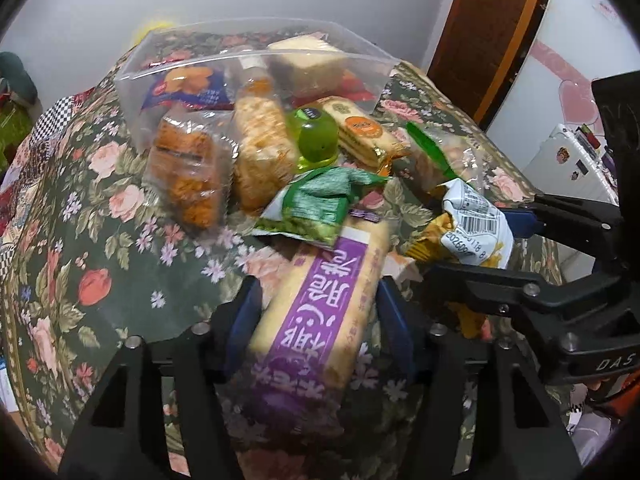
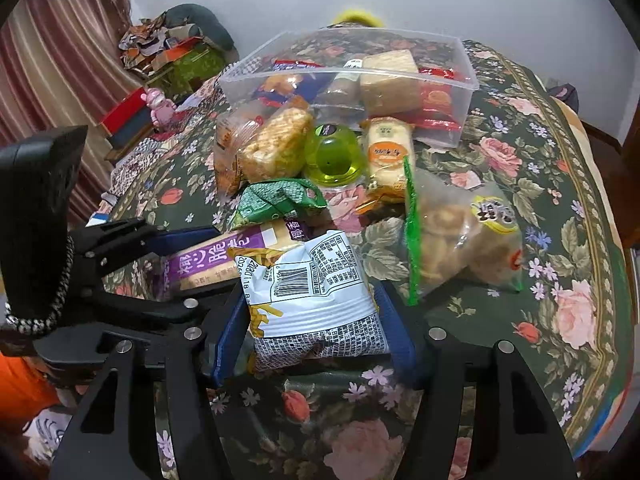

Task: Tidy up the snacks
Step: 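Grasp purple-labelled biscuit pack with left tool while right tool grasps white printed bag, then drop purple pack into box with left tool while right tool drops white bag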

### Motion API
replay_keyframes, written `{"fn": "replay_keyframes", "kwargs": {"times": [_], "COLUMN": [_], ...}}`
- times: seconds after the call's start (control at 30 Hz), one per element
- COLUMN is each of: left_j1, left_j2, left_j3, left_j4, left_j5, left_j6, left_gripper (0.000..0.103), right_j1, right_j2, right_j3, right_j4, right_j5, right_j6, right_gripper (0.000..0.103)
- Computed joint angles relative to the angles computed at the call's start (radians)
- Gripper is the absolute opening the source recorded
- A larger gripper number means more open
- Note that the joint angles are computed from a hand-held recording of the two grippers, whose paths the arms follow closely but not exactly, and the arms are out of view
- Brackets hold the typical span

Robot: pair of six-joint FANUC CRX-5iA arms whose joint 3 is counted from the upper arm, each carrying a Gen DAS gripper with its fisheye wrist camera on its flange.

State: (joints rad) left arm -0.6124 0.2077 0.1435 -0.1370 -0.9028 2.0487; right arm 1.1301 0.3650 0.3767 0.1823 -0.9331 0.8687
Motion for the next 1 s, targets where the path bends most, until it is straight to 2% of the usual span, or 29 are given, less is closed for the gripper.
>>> {"fn": "replay_keyframes", "kwargs": {"times": [0.1,0.4,0.63,1.0], "left_j1": [-0.004,-0.031,-0.045,-0.068], "left_j2": [0.0,-0.066,-0.113,-0.135], "left_j3": [0.005,-0.012,-0.001,0.08], "left_j4": [0.001,-0.068,-0.126,-0.261], "left_j5": [-0.004,-0.016,-0.017,-0.043], "left_j6": [-0.007,0.059,0.101,0.176], "left_gripper": [0.048,0.044,0.044,0.044], "right_j1": [0.002,0.003,0.003,-0.005], "right_j2": [-0.002,-0.013,-0.022,-0.004], "right_j3": [-0.003,-0.014,-0.014,0.037], "right_j4": [0.011,0.048,0.096,0.166], "right_j5": [0.007,0.025,0.04,0.047], "right_j6": [-0.012,-0.036,-0.061,-0.057], "right_gripper": [0.059,0.058,0.058,0.058]}}
